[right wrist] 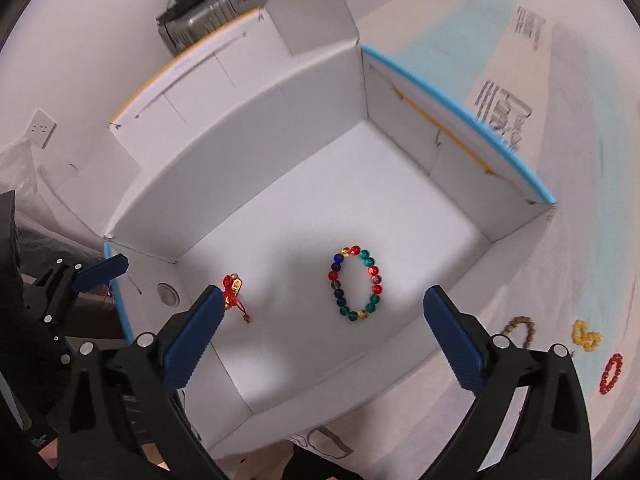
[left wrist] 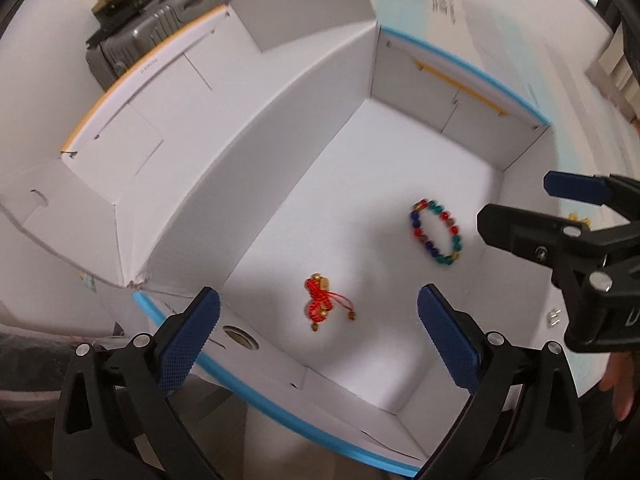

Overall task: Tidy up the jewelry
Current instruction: 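Move both tools back from the box toward the remaining jewelry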

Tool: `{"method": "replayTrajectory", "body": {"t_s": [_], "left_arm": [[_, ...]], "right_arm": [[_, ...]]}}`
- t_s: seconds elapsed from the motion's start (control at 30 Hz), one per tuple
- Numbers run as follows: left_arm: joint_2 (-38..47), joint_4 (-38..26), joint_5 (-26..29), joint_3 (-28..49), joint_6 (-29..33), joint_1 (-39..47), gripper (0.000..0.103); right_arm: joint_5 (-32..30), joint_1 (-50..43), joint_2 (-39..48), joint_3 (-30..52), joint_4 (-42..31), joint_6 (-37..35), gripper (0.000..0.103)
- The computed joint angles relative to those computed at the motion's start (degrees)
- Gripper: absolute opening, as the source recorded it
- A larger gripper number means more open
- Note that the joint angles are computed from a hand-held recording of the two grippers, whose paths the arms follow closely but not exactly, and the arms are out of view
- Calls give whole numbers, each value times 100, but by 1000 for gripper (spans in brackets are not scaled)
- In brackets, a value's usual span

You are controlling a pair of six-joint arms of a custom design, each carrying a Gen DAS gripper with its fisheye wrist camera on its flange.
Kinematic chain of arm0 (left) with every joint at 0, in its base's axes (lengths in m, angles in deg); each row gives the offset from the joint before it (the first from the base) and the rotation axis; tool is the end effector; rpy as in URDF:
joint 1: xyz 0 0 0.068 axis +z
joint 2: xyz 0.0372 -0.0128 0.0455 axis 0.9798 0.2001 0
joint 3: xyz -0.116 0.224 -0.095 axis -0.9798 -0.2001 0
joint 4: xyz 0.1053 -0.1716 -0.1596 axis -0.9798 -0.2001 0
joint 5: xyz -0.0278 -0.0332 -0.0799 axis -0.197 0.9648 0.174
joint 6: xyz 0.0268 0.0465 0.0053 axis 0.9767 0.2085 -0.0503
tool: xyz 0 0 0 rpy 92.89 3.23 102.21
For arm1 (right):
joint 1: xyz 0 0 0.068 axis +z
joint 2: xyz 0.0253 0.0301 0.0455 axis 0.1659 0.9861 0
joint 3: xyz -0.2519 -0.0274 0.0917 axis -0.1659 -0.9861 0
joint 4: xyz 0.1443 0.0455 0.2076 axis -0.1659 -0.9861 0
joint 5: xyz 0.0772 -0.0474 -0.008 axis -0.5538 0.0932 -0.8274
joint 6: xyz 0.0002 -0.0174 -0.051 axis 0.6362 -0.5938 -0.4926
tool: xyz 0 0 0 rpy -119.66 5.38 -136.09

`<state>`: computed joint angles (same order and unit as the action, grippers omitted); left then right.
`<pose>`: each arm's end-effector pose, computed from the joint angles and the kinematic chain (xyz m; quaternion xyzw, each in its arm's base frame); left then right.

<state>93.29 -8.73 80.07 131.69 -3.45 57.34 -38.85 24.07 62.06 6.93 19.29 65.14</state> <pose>0.2098 -0.0763 0.2507 0.0274 0.9832 0.0017 0.1807 0.2612 0.0740 0.2776 -0.1445 0.9704 0.1075 0.1611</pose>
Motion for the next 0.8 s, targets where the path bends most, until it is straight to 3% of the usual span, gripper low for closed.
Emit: {"method": "replayTrajectory", "body": {"t_s": [0.17,0.33,0.57,0.8], "left_arm": [[-692,-366,-210,207,-257,-194,97],[-953,-562,-982,493,-1178,-1330,97],[-530,-567,-1829,984,-2110,-2695,97],[276,-474,-2299,1615,-2605,-3679,97]], "right_arm": [[253,2,-908,-341,291,227,96],[184,-702,-1862,-596,233,-123,96],[-653,-2660,-2564,-508,-252,-1227,96],[-1911,-5162,-2435,-233,-717,-2878,96]]}}
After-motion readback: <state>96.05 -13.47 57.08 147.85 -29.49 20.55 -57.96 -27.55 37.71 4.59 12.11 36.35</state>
